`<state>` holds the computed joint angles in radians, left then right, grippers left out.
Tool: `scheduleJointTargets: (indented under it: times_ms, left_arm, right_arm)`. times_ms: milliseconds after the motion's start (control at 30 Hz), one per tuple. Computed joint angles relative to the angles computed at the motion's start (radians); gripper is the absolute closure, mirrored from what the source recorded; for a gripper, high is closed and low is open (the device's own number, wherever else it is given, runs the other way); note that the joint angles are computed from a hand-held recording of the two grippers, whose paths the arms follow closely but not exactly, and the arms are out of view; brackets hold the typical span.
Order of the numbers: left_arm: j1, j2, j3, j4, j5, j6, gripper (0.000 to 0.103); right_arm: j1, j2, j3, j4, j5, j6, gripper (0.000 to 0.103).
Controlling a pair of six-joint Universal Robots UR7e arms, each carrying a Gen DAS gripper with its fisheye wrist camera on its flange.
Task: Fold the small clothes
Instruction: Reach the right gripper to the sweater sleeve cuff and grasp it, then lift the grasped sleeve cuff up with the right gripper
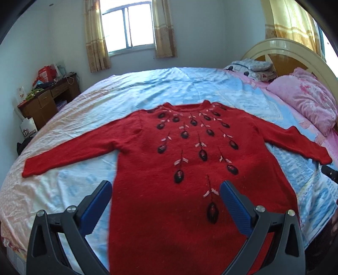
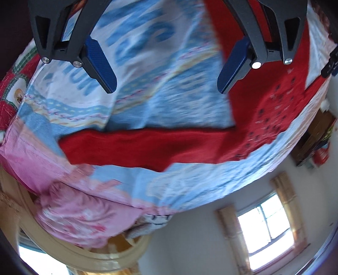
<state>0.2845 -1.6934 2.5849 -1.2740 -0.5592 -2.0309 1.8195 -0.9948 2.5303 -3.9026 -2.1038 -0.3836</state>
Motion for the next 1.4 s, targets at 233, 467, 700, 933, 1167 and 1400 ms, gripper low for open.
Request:
scheduleJointTargets:
  times_ms: [233,467,700,933,1167,1400]
  left_arm:
    - [0.082,0.087,0.006,-0.179,0.083,0.138,0.0]
    - [0.116,0.13,-0.038,-0.041,0.141,0.06,0.0]
    - [0.14,0.129,-0.059,0.063,0.161,-0.033,0.0]
    - [0.144,0.1,-0.039,0.017,0.142,-0.009,0.0]
    - [0.124,0.058,-0.028,0.045,0.11,-0.041,0.0]
    - [0.085,-0.008,-0.021,0.146,0.076,-0.13,0.0]
  right_arm:
    - [-0.116,-0.095,-0.054,0.069,0.017,-0.013,0.027]
    - [-0.211,-0.17,-0.164,0.159,-0.012,0.011,0.035]
    - [-0.261,-0.191,-0.277,0.322,-0.028,0.079,0.055]
    - [-0.272,-0.17,-0.338,0.447,-0.009,0.084,0.073]
    - [-0.279,-0.179,-0.346,0.531,0.027,0.088,0.095]
    - [-0.198,-0.249,-0.347,0.453,0.037,0.057,0.095]
